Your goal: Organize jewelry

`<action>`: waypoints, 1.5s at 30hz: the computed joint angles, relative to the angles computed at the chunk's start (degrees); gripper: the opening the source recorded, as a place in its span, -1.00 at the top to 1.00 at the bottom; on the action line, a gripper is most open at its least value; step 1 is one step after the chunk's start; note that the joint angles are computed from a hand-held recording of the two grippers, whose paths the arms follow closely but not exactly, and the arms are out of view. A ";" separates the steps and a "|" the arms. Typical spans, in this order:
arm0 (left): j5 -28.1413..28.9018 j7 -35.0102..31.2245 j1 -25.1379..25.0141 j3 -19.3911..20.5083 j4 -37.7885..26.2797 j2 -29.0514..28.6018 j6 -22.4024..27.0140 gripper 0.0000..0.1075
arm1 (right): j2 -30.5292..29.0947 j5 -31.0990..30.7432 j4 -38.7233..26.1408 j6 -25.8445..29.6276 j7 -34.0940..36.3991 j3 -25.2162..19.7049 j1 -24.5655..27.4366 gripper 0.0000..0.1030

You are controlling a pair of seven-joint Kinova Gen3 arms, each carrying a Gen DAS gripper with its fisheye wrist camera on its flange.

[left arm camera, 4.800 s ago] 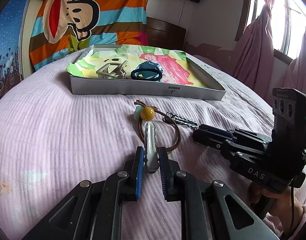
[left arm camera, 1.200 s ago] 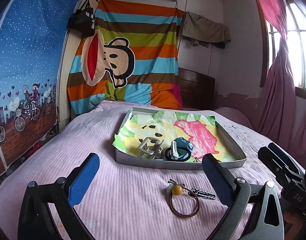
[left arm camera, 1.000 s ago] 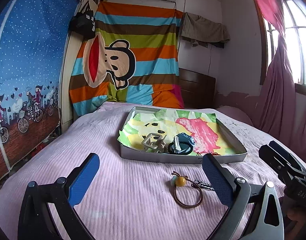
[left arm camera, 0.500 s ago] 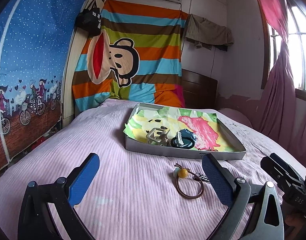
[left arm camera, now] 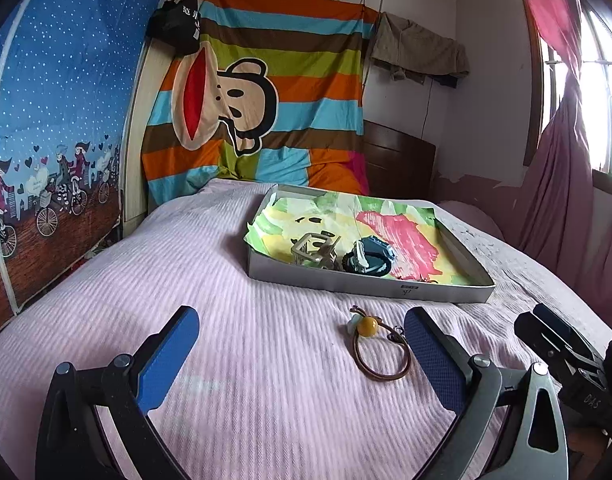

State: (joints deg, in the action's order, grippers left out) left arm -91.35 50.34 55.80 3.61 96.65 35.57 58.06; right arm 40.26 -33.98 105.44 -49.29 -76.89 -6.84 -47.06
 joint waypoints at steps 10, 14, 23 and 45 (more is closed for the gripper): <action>1.03 -3.68 -5.00 0.68 0.44 -1.68 -12.30 -0.82 | 0.46 0.29 -3.26 7.76 1.71 0.74 0.66 -0.98; 1.50 -6.20 -7.63 0.60 -0.01 -1.98 -19.58 -0.49 | 0.80 1.37 -5.02 12.20 1.70 1.59 0.85 -0.96; 10.64 -18.82 -10.87 -0.47 -4.05 -0.83 -30.59 0.19 | 2.02 3.52 -9.42 21.12 1.54 4.01 0.56 -0.39; 28.54 -32.53 -6.24 -12.42 -6.47 1.29 -41.46 0.90 | 7.00 20.70 -23.47 42.05 -12.99 6.09 3.45 0.43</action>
